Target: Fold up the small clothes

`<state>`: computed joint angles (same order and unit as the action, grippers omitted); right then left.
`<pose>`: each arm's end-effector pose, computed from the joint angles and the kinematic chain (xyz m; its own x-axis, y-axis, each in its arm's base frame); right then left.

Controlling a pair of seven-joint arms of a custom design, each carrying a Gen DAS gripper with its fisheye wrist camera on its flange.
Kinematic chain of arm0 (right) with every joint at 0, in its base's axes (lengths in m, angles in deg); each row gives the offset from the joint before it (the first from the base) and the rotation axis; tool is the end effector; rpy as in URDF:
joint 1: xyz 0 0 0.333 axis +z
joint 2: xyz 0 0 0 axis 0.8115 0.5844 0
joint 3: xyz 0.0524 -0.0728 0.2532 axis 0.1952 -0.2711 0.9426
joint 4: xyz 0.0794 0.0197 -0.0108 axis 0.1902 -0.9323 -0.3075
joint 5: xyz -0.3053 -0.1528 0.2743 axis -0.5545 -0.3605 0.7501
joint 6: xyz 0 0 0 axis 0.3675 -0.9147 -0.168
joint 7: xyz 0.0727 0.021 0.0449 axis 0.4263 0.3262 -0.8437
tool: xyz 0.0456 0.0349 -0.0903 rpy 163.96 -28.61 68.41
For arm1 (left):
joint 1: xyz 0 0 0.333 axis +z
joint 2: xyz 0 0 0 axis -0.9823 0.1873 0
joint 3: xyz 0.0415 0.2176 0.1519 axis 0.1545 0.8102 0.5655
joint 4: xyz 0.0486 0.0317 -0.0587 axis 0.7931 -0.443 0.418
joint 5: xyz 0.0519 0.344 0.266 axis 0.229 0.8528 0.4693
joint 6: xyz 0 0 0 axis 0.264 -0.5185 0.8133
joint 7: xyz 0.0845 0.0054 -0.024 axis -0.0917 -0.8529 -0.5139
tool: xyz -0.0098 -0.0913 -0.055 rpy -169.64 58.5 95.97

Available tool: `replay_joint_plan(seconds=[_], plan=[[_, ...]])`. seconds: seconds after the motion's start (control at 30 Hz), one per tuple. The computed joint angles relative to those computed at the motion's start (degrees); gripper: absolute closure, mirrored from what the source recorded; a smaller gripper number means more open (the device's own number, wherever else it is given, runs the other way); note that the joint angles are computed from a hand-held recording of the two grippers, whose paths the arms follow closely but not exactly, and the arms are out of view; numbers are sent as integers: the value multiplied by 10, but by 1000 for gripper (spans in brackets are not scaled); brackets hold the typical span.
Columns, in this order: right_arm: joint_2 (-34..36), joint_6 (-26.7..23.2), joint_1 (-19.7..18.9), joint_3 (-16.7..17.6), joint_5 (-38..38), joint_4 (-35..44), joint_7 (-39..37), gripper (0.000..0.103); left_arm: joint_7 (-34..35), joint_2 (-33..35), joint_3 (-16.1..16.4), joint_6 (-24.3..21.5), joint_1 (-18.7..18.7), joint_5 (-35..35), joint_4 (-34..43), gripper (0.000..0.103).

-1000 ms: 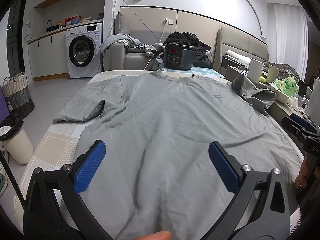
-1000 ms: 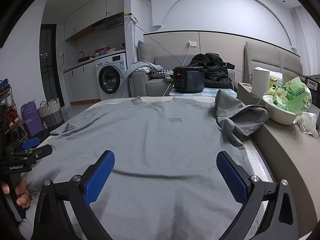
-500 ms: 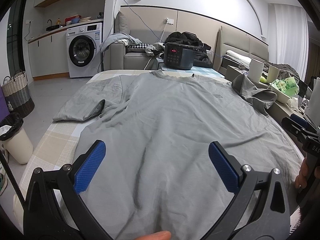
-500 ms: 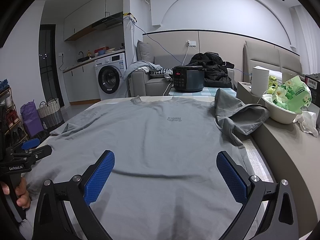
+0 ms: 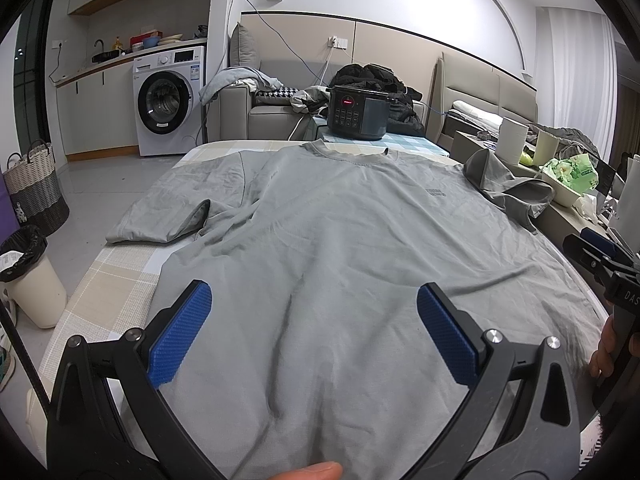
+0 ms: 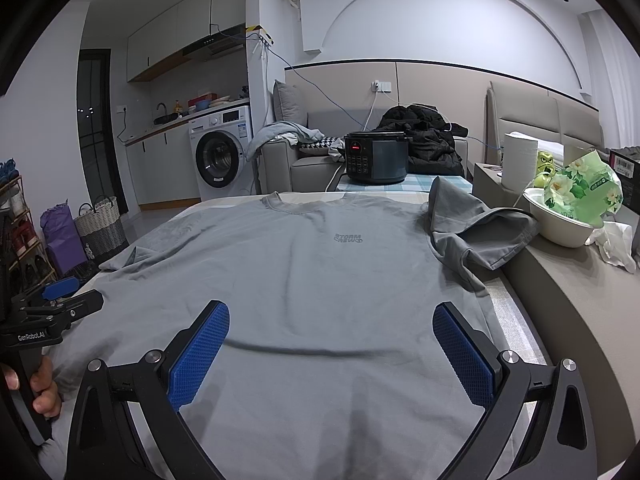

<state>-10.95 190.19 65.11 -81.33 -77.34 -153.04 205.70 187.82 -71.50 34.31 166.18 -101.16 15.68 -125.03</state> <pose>0.6600 0.0477 0.4627 -0.0910 -0.9935 -0.0677 -0.4180 0.0998 -0.9029 0.5444 -0.1440 0.5073 -0.3169 -0.9449 0.0827 -0.5200 0.1002 -0.8482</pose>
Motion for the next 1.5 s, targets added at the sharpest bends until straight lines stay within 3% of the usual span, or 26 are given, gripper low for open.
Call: replay_joint_plan(seconds=[0.4,0.5,0.57,0.67,0.73,0.8,0.9,1.07,1.2,1.27,1.33,1.4,1.5], plan=[[0,0,-1,1,10,-2,-7,0,2,0,2,-1,-1,0,0,1],[0,3,-4,1,25,-6,-13,0,61,-2,38,-10,-41,-51,3,1],[-5,7,-5,0,39,-14,-27,0,86,-12,37,-9,-40,-63,-7,1],[-39,-10,-22,24,107,-53,-111,0,100,-43,34,-12,-30,-57,-25,1],[-71,-22,-41,51,192,-88,-204,0,104,-78,43,-19,-29,-56,-46,1],[-107,-35,-55,66,224,-123,-240,0,112,-116,68,-42,-34,-61,-66,1],[-173,-25,-77,82,227,-193,-247,0,107,-171,85,-87,-15,-57,-97,1],[-295,-69,-168,165,169,-304,-192,0,89,-237,60,-141,66,15,-150,1],[-385,-89,-215,210,181,-389,-161,0,73,-298,56,-200,107,61,-198,1],[-420,-89,-208,202,213,-427,-171,0,66,-325,63,-238,118,67,-217,1],[-438,-76,-167,152,260,-458,-215,0,58,-350,64,-276,136,75,-236,1],[-446,-83,-93,72,322,-473,-285,0,45,-370,62,-305,158,83,-254,1],[-455,-84,-61,30,372,-489,-328,0,31,-396,66,-335,179,85,-277,1]])
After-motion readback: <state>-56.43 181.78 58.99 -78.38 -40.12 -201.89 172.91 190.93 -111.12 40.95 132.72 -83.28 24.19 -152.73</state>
